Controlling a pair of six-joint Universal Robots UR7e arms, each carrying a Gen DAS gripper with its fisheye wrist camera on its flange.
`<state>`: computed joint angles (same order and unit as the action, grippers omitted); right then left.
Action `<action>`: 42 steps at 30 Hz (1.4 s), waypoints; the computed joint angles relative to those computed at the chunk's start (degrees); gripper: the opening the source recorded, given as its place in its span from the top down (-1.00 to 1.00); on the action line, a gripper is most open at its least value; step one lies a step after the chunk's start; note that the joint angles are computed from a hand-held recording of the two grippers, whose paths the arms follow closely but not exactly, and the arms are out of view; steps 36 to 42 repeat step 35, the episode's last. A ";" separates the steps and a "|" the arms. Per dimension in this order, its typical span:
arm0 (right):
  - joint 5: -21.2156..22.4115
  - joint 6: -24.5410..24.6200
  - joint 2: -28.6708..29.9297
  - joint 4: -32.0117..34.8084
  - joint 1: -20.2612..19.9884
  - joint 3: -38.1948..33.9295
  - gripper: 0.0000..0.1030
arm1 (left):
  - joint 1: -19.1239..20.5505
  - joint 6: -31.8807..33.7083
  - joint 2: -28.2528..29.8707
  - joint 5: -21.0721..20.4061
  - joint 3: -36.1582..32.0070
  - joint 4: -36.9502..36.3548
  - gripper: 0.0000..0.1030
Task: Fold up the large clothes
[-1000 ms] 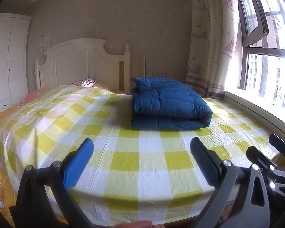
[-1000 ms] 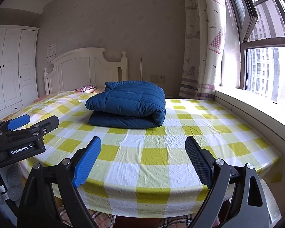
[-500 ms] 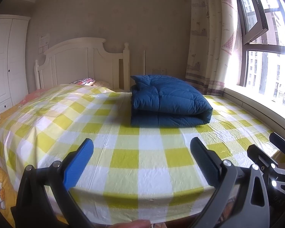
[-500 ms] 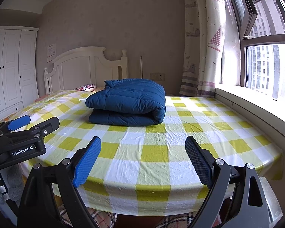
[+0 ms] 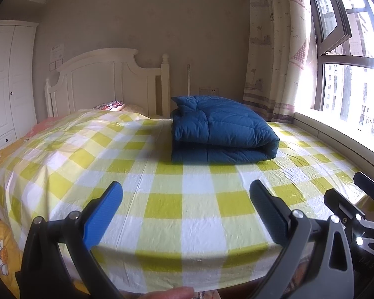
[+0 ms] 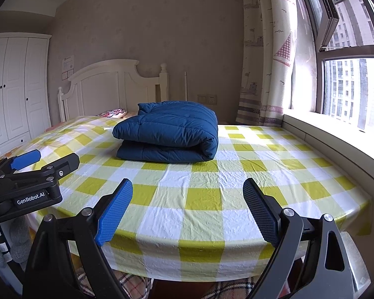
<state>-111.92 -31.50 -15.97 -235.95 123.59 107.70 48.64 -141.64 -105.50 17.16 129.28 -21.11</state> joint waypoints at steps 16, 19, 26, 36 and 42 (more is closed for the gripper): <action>-0.08 0.04 0.04 -0.04 0.09 -0.02 -0.69 | 0.41 0.47 -0.35 0.20 0.19 0.06 -0.95; -0.02 0.04 -0.03 0.09 0.05 0.06 -0.69 | 0.33 0.93 -0.55 -0.02 0.35 -0.23 -0.95; 0.44 -0.22 0.14 1.55 -0.27 0.02 -0.69 | 2.33 -6.92 2.26 3.50 -2.17 9.11 -0.95; 0.08 -2.93 -5.57 15.22 -4.21 -4.15 -0.69 | 20.19 -14.41 13.19 8.55 -29.55 35.31 -0.95; 0.08 -2.93 -5.57 15.22 -4.21 -4.15 -0.69 | 20.19 -14.41 13.19 8.55 -29.55 35.31 -0.95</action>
